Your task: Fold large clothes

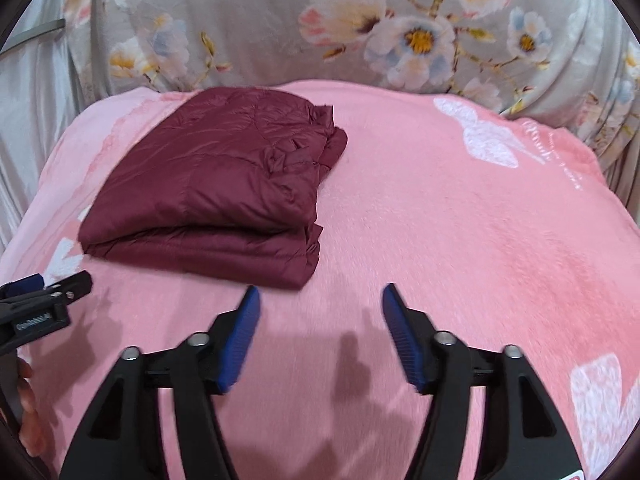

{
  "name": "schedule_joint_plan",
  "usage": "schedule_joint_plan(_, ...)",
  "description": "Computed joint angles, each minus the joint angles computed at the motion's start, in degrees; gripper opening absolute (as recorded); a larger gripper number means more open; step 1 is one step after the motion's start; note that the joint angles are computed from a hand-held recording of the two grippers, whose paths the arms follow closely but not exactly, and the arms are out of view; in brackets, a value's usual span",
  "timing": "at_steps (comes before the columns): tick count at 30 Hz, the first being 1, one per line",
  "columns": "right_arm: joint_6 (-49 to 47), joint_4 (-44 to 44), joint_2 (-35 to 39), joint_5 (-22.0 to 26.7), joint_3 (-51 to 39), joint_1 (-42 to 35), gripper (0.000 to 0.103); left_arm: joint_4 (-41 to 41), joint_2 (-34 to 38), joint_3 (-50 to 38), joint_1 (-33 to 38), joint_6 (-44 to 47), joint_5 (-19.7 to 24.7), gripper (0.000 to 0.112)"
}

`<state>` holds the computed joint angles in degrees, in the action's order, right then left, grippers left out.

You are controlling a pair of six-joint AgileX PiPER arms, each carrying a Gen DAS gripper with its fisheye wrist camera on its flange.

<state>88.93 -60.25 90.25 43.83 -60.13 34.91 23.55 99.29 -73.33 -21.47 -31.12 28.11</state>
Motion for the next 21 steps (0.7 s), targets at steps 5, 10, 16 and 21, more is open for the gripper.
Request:
schedule_joint_plan(5, 6.85, -4.02, -2.49, 4.53, 3.87, 5.39, 0.078, 15.41, -4.15, 7.27, -5.45, -16.38, -1.10, 0.095)
schedule_joint_plan(10, 10.84, -5.04, -3.84, 9.05, 6.81, 10.68, 0.081, 22.64, -6.75, 12.80, -8.84, -25.61, -0.80, 0.095)
schedule_joint_plan(16, 14.47, -5.76, -4.97, 12.85, 8.68, 15.26, 0.085, 33.59, -10.28, 17.80, -11.84, -38.59, 0.06, 0.095)
schedule_joint_plan(21, 16.97, -7.06, -5.65, 14.99, 9.76, 17.75, 0.086, 40.32, -12.01, 20.43, -14.59, -46.36, 2.33, 0.095)
